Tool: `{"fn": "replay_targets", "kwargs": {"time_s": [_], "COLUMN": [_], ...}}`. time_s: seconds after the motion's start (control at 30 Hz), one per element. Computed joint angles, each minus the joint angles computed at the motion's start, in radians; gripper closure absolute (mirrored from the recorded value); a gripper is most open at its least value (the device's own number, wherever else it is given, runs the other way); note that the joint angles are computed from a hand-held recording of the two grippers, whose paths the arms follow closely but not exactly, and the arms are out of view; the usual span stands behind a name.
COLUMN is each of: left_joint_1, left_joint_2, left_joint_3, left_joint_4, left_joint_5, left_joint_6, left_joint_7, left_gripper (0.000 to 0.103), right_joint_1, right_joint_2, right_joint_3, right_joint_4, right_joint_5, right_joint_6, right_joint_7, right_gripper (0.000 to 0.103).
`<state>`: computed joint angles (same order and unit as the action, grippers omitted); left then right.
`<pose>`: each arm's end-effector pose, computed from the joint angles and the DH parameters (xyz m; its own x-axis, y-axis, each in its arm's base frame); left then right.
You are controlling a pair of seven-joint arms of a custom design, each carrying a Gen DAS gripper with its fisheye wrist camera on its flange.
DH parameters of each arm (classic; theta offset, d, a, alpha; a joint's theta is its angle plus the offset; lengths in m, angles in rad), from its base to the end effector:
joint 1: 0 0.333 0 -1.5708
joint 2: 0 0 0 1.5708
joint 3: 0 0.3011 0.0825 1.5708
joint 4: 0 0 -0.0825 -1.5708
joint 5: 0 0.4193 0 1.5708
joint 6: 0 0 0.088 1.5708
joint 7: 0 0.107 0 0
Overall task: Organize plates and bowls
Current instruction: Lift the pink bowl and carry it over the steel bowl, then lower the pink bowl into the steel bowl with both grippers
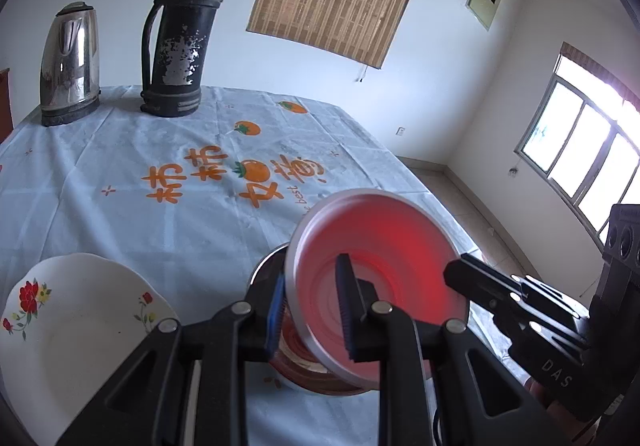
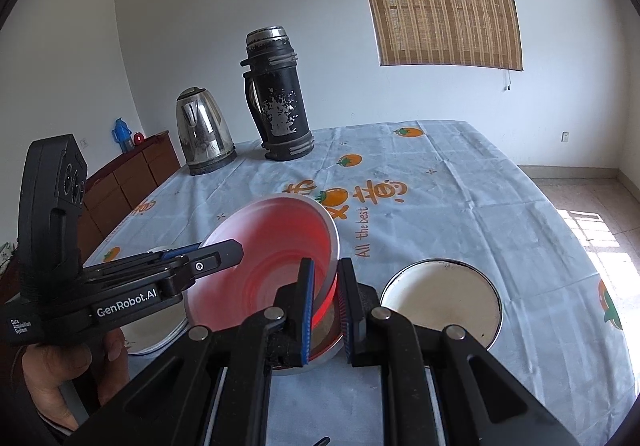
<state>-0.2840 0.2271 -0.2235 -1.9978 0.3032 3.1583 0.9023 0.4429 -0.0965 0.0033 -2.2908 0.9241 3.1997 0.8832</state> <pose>0.5736 -0.3401 0.4268 -0.2599 -0.9049 0.3371 -0.6752 -0.0793 -0.7334 0.5352 0.1728 0.4495 0.2684 -0.9484 -0.1689 -0.5793 -0.0188 -0.8149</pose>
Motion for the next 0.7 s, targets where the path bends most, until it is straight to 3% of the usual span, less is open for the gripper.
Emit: {"fn": "replay_targets", "kwargs": {"time_s": [0.27,0.7], "left_joint_1": [0.031,0.032], "left_joint_2": [0.014,0.012], "left_joint_3": [-0.03,-0.032], "left_joint_4": [0.005,0.003], "left_joint_5": [-0.032,-0.046], "left_joint_6": [-0.016,-0.018], "left_joint_7": [0.027,0.045], "left_gripper": [0.082,0.082], "right_joint_1": [-0.038,-0.078], "right_joint_2": [0.022,0.033], "right_joint_3": [0.031,0.049], "right_joint_4": [0.002,-0.007], "right_joint_5": [-0.072,-0.223], "right_joint_6": [-0.015,-0.03], "right_joint_7": [0.079,0.226], "right_gripper": [0.09,0.09]}}
